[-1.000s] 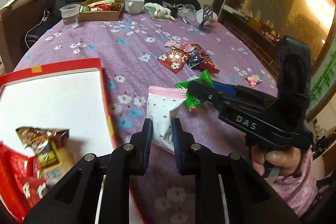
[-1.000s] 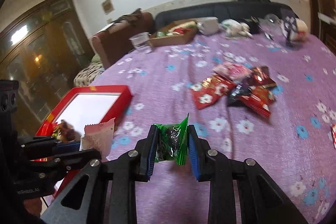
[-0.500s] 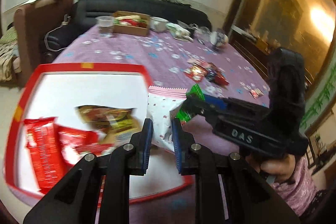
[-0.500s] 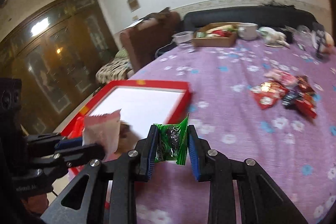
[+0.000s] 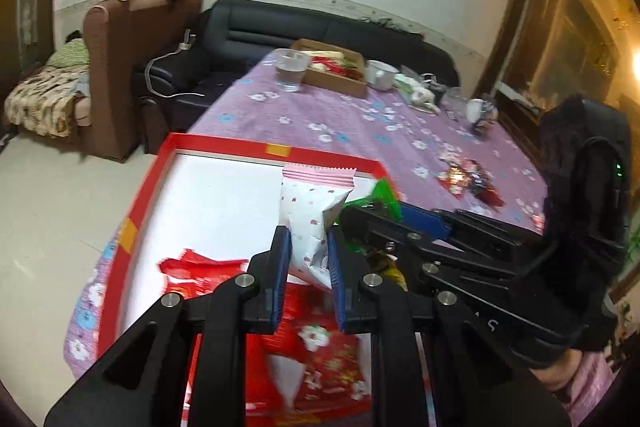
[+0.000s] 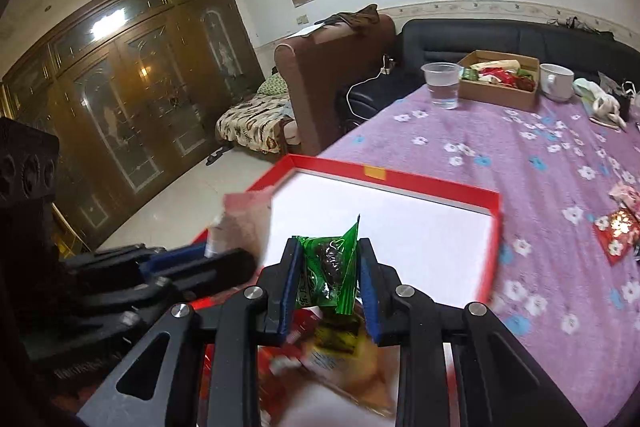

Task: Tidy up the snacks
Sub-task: 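Release the wafer and green candy into the tray with both grippers, then grasp a red candy with the left gripper while the right gripper grasps the red-white candy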

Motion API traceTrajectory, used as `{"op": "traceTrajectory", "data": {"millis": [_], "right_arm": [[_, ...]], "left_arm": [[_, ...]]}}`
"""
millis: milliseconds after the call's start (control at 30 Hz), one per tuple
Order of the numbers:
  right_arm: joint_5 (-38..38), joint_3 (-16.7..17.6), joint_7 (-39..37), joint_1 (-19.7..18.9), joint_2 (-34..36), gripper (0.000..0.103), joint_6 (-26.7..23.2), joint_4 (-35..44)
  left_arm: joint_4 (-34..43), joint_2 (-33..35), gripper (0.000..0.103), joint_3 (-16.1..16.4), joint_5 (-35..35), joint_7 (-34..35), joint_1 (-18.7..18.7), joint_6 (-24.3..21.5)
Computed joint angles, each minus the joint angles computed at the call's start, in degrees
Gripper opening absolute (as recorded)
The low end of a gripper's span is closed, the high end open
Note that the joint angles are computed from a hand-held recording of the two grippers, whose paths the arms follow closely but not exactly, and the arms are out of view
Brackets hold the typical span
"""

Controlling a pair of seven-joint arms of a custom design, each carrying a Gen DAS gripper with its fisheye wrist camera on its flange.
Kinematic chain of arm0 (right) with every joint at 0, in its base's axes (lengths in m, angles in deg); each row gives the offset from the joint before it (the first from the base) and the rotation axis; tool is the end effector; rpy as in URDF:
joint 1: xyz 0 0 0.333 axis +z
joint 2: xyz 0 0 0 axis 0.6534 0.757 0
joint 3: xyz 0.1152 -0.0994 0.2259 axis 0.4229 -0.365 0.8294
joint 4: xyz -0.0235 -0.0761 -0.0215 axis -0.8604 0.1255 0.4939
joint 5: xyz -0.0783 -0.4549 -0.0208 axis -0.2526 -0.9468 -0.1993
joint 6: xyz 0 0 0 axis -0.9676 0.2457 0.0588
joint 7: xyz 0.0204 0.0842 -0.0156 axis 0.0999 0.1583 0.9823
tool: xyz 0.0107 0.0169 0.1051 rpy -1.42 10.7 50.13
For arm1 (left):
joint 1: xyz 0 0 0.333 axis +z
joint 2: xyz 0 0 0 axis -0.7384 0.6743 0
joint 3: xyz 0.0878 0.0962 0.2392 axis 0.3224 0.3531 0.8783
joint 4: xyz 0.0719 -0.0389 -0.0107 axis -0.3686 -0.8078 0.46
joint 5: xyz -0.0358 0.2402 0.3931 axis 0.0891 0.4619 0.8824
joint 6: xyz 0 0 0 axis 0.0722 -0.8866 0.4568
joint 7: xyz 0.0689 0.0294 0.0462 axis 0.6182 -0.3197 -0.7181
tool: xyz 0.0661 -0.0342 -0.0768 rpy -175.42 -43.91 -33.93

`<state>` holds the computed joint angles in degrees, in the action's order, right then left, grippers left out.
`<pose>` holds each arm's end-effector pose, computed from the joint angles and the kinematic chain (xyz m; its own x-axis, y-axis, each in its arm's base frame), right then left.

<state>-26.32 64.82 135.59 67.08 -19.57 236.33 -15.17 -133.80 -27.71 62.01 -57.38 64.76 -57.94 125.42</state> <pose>0.6423 0.3517 0.4617 0.2686 -0.9192 -0.2880 -0.6690 0.0371 -0.7423 0.6188 -0.2190 0.4372 -0.3385 -0.9179 0.2068 -0.6597 0.0748 -0.7478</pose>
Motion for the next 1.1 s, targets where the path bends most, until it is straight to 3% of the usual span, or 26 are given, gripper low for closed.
{"op": "traceTrajectory", "data": {"millis": [367,567,667,733,833,900,1000,1100], "right_arm": [[-4.67,-2.46,7.63,2.22,2.04,0.026,-3.14,1.79],[-10.23,-3.59,13.9,3.16,-0.98,0.034,-2.63,-1.54],[-14.91,-4.26,18.33,3.31,-3.47,0.039,-1.71,-4.02],[-16.31,-3.91,20.35,2.38,-5.39,0.042,-0.25,-6.23],[-17.99,-3.33,23.16,0.64,-8.65,0.045,2.13,-10.03],[-21.16,-3.18,26.42,-0.66,-10.82,0.05,3.17,-12.39],[-26.41,-2.74,32.05,-3.6,-16.06,0.05,4.14,-17.93],[-30.39,-1.4,36.89,-7.98,-21.74,0.051,4.32,-23.94]], "left_arm": [[-1.84,-0.9,0.016,0.51,11.03,-11.51,0.04,-0.08],[-3.59,-3.11,0.017,0.94,16.62,-17.66,-0.53,-0.64],[-4.05,-4.25,0.026,1.24,19.04,-20.28,-0.99,-0.7],[-4.58,-4.97,0.045,1.49,19.86,-21.46,-1.39,-0.19],[-4.78,-5.62,0.063,1.62,21.88,-23.74,-1.98,0.28],[-4.43,-5.75,0.064,1.54,22.64,-24.29,-2.68,-0.02],[-2.95,-5.17,0.076,1.35,21.38,-23.0,-4.18,-1.34],[-0.36,-3.63,0.076,0.68,19.04,-20.12,-5.51,-3.22]]}}
